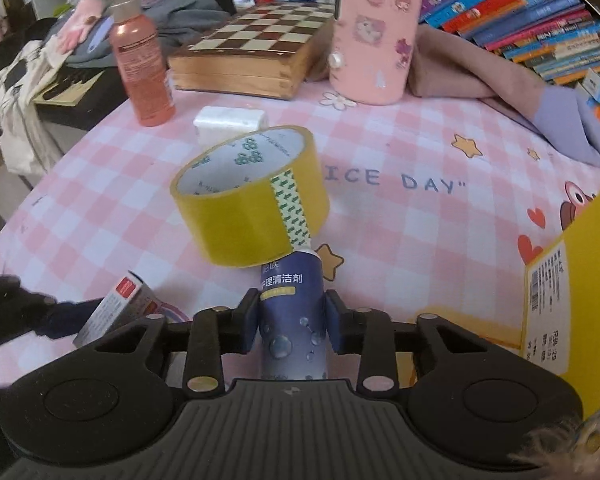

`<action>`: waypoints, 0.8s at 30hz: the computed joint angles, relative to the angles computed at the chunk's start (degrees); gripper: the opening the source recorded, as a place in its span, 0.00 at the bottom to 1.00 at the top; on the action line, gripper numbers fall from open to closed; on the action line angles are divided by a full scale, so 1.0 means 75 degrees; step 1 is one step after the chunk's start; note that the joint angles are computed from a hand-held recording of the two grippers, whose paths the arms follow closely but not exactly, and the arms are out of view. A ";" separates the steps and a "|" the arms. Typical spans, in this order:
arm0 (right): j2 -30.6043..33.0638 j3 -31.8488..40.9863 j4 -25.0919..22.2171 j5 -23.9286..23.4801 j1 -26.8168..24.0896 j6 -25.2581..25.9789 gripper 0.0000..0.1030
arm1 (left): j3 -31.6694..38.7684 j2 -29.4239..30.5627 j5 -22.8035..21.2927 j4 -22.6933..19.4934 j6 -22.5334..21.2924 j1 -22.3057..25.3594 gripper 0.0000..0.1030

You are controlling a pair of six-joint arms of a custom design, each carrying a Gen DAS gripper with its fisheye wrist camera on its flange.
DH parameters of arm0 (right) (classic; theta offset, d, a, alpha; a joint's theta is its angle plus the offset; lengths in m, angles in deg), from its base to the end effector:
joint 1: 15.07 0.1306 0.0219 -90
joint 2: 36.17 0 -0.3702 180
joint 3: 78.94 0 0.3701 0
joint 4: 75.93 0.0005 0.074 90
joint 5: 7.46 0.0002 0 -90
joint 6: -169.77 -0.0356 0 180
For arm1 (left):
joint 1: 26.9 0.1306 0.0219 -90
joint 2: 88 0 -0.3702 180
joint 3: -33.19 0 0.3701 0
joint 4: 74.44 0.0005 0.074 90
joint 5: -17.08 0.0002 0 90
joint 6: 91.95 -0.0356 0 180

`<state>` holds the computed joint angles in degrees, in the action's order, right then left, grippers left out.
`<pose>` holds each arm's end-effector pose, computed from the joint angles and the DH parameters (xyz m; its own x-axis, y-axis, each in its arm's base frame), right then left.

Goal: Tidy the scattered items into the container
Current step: 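Grasp the blue-white spray bottle with the right tool while the left tool grasps the small medicine box, then lift and carry the spray bottle and medicine box toward the yellow box with both tools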

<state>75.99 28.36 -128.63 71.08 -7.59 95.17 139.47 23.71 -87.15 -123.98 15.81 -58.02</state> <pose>0.5827 0.0831 0.3501 -0.7448 -0.3603 -0.5617 -0.4471 0.8943 0.0192 0.5088 -0.2976 0.3506 -0.7836 0.1277 -0.6080 0.1482 0.9888 0.0166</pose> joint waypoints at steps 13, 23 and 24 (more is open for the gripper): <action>-0.0618 -0.0421 -0.0634 -0.0385 -0.0625 -0.0816 0.30 | -0.0252 -0.0423 0.0068 0.0448 0.0091 -0.0127 0.13; -0.1441 -0.1088 -0.0062 -0.0649 -0.0759 -0.0856 0.30 | -0.0776 -0.1016 -0.0001 0.0899 0.0067 -0.0366 0.13; -0.1530 -0.1156 -0.0021 -0.0686 -0.0770 -0.0831 0.30 | -0.0823 -0.1073 -0.0021 0.0950 0.0072 -0.0387 0.13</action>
